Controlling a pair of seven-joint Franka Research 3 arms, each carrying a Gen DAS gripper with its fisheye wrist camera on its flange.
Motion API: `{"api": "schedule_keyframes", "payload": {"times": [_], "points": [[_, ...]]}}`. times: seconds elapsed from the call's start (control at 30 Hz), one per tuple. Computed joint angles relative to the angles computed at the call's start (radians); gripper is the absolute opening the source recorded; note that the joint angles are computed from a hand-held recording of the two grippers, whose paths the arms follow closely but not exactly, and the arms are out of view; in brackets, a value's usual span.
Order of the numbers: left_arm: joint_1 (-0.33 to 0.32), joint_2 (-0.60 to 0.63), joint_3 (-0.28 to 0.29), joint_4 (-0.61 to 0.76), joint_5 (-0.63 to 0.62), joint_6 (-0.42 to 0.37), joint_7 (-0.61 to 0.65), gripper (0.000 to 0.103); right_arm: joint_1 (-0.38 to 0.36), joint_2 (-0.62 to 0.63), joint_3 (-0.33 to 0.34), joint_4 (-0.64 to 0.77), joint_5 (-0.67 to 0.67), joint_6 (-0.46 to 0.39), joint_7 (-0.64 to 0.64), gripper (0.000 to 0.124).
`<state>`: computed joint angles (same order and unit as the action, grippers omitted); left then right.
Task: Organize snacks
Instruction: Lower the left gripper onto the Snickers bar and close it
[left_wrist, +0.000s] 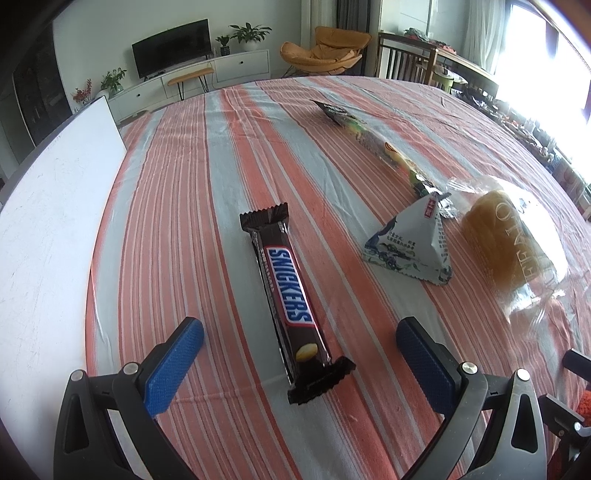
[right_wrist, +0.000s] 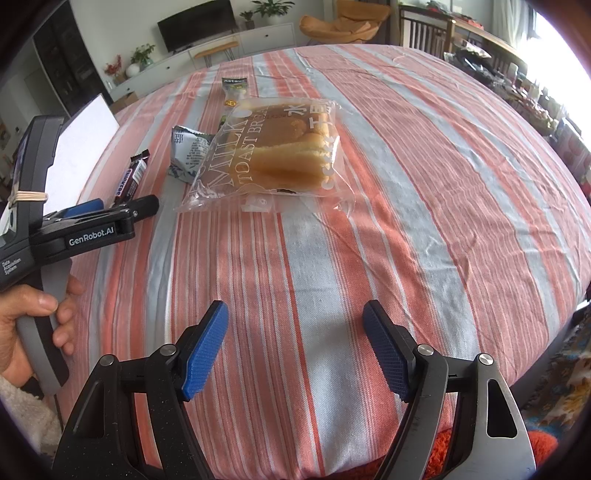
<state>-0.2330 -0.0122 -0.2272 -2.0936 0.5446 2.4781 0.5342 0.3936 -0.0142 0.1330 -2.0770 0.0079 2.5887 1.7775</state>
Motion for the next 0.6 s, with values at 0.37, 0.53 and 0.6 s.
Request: {"api": "schedule_keyframes", "payload": {"times": [0.37,0.53,0.6], "points": [[-0.005,-0.117,-0.013,-0.070,-0.133,0.008,0.044,0.103,0.000,0.000,-0.001,0.000,0.005,0.001,-0.002,0.078],[-0.002,-0.175,-0.021,-0.067,-0.125,0.015,0.050,0.103,0.001,0.001,0.000,0.002,-0.012,-0.005,0.005,0.078],[-0.004,-0.191,-0.019,-0.063,-0.142,0.025,0.066,0.103,0.001,0.001,0.001,0.003,-0.020,-0.008,0.008,0.078]]}}
